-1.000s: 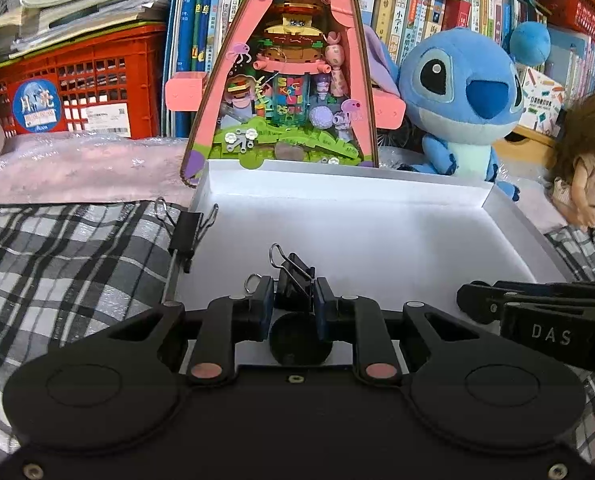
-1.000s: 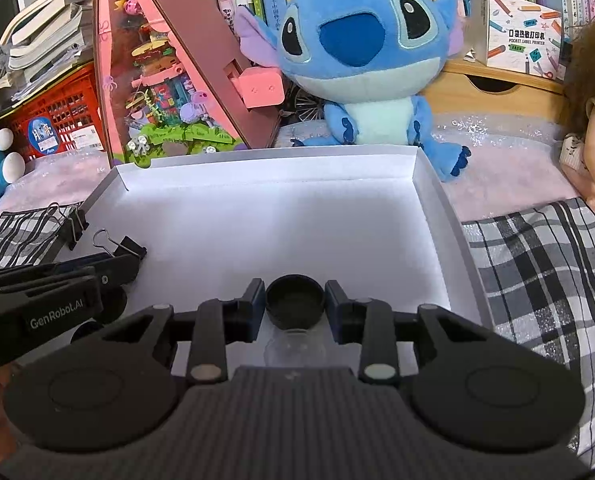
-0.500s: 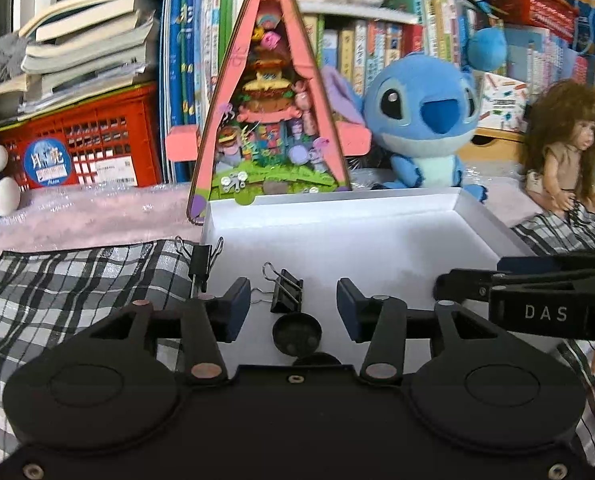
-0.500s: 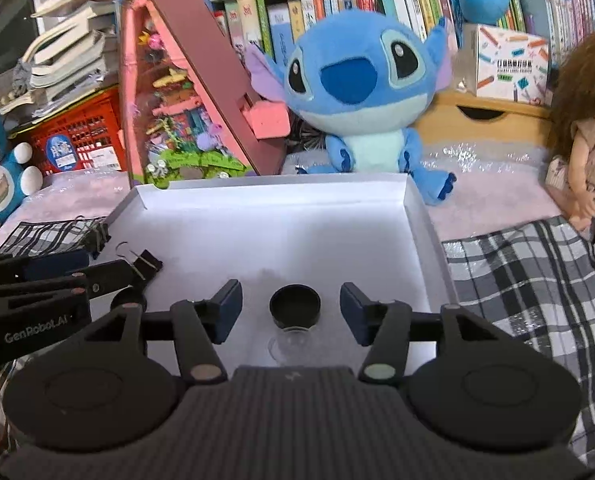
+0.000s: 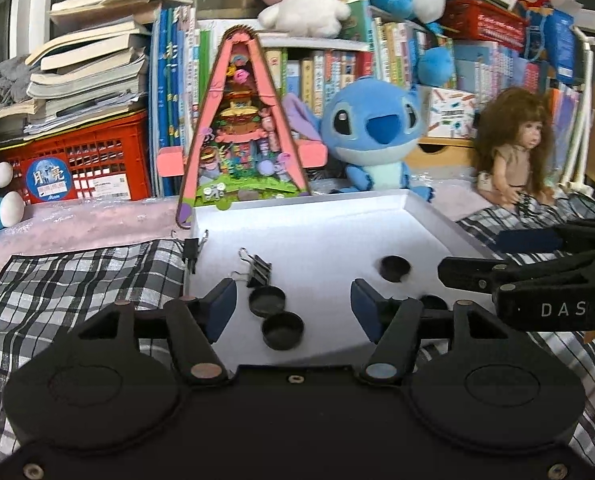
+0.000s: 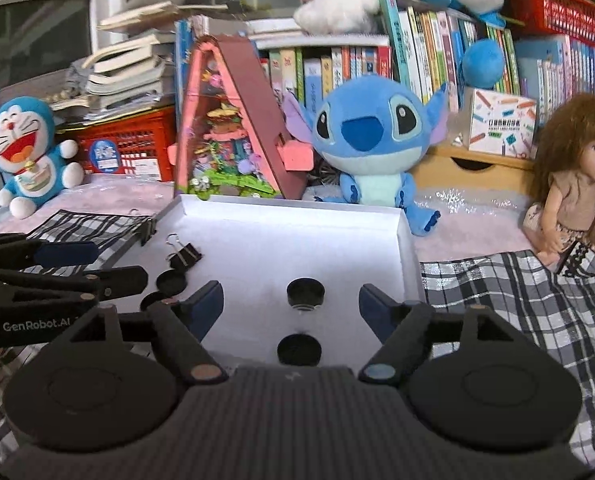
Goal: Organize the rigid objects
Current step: 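Withdraw both tools from the tray back to the toy pile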
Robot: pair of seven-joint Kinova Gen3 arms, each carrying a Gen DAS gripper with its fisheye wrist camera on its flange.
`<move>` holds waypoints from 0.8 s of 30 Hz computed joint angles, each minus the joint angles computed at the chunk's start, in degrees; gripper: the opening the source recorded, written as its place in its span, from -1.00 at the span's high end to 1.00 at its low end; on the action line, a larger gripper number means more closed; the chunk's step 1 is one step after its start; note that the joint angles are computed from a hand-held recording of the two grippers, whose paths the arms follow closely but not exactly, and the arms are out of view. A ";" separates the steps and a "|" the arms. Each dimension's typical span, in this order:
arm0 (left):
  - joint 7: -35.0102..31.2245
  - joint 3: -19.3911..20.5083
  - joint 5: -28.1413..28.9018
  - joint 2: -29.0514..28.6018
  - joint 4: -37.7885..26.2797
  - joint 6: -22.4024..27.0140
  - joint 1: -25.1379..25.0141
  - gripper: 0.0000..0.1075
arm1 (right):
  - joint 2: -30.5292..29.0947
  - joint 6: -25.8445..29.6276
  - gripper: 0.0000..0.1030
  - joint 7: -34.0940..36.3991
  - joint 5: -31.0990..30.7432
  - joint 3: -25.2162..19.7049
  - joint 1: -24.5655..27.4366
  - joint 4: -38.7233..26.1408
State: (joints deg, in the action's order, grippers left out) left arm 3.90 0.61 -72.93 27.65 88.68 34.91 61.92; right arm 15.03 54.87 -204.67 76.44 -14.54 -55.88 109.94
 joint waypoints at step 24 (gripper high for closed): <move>18.94 11.77 -17.80 -6.07 14.37 7.12 0.60 -0.40 | -3.17 12.63 -0.71 -7.17 0.13 -7.30 -9.31 7.46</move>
